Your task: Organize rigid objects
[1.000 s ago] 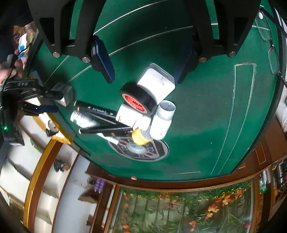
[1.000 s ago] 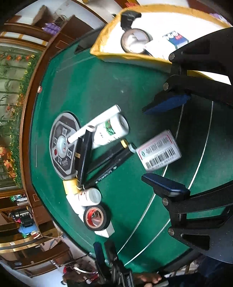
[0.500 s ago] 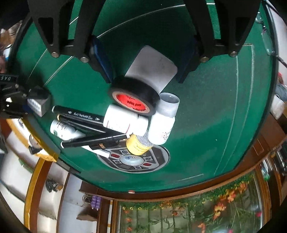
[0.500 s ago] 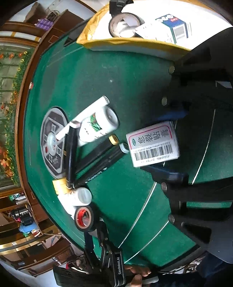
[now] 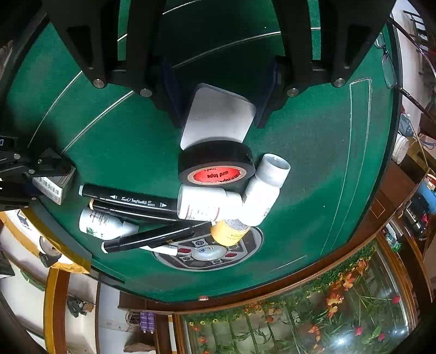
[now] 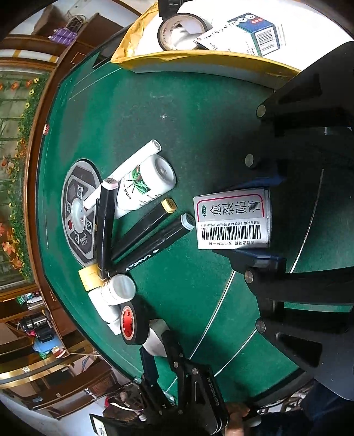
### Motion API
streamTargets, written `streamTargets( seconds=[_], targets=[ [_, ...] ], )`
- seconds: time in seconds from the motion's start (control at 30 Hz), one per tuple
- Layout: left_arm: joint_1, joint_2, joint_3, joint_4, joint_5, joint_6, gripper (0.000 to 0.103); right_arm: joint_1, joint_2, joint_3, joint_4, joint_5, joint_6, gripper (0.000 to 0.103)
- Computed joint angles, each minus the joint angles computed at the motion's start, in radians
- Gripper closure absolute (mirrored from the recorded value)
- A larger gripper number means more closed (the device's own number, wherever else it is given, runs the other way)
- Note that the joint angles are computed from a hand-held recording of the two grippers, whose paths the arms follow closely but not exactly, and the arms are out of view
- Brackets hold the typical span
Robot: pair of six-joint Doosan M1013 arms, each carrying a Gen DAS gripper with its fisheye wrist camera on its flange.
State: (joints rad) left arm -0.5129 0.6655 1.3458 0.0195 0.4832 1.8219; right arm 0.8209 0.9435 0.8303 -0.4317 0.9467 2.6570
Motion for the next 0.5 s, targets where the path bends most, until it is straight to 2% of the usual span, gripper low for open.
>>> streamTargets(
  seconds=[0.13,0.5],
  targets=[
    [-0.008,-0.001,0.003,0.062,-0.005,-0.048,0.050,0.001,0.002,-0.004,-0.005,0.006,0.005,0.068],
    [-0.042,-0.039,0.082,0.359,-0.122,-0.270,0.051,0.003,-0.022,0.044,0.005,-0.054,0.037,0.068]
  ],
)
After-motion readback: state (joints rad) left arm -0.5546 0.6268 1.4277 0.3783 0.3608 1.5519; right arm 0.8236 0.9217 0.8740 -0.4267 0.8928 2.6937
